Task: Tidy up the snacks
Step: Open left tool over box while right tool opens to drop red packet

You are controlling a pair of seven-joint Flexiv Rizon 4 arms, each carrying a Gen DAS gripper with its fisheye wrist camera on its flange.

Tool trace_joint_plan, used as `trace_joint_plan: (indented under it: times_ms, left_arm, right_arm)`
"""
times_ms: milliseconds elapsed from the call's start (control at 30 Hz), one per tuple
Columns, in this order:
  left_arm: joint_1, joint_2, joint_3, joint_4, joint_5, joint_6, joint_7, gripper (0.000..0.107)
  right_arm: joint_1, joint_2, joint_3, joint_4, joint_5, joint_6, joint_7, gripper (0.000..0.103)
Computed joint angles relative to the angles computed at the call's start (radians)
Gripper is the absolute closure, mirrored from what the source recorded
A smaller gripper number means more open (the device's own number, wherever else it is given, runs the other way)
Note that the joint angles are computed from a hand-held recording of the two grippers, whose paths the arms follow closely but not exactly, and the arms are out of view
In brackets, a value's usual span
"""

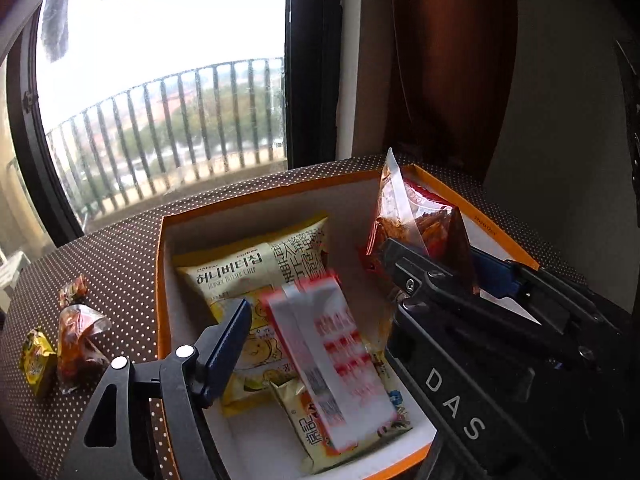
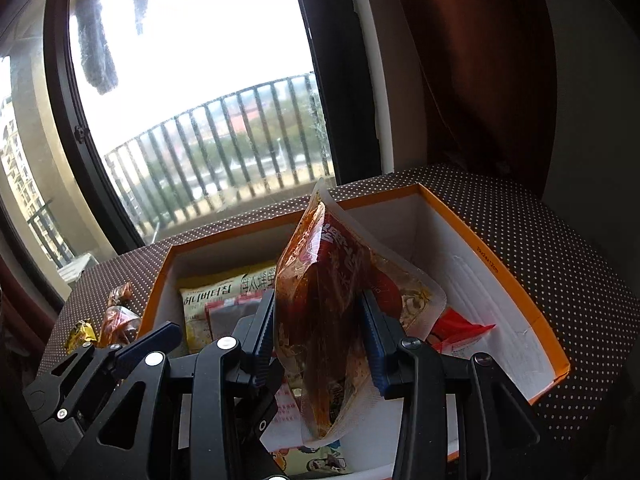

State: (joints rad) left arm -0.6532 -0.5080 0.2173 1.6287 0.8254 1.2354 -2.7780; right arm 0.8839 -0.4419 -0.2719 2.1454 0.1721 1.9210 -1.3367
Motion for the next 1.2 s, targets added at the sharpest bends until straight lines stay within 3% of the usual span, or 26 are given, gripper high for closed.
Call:
trace_joint_plan:
  times_ms: [100,200,233,267,300,400,633,767,1200]
  left_arm:
    - [0.013,-0.01,-0.017,-0.004,-0.025,-0.012,0.03,0.029]
    - [0.015,-0.02,-0.016,-0.006,-0.038,-0.014,0.041,0.027]
    - [0.014,-0.021,-0.013,-0.005,-0.038,-0.012,0.04,0.027]
    - [0.012,-0.023,-0.01,-0.007,-0.039,-0.008,0.04,0.026]
    - [0.008,-0.025,-0.004,-0.009,-0.035,-0.004,0.035,0.025]
    - [-0.003,-0.021,0.006,-0.008,-0.029,-0.008,0.026,0.024]
    - [-0.022,0.001,0.014,0.0,0.016,-0.039,-0.022,0.024]
    - [-0.017,0.02,0.003,0.009,0.043,-0.051,-0.047,0.023]
    - [0.008,0.125,-0.042,0.08,0.185,-0.096,-0.179,0.02]
  right_arm:
    - [-0.03,-0.003,0.023,-0.003,-0.013,-0.017,0.012,0.058]
    - [-0.011,-0.005,-0.005,-0.001,-0.021,-0.041,0.028,0.052]
    - [0.011,-0.009,-0.03,0.003,-0.018,-0.038,0.032,0.046]
    - [0.039,-0.014,-0.06,0.009,-0.007,-0.023,0.035,0.028]
    - [0.062,-0.017,-0.08,0.014,0.01,-0.008,0.041,0.02]
    - [0.111,-0.023,-0.124,0.017,0.048,0.011,0.023,0.019]
    - [0.101,-0.012,-0.102,0.012,0.04,-0.012,0.018,0.013]
    - [0.138,-0.001,-0.132,0.021,0.039,-0.022,0.022,0.011]
    - [0.374,0.026,-0.338,0.071,0.059,-0.032,0.072,0.01]
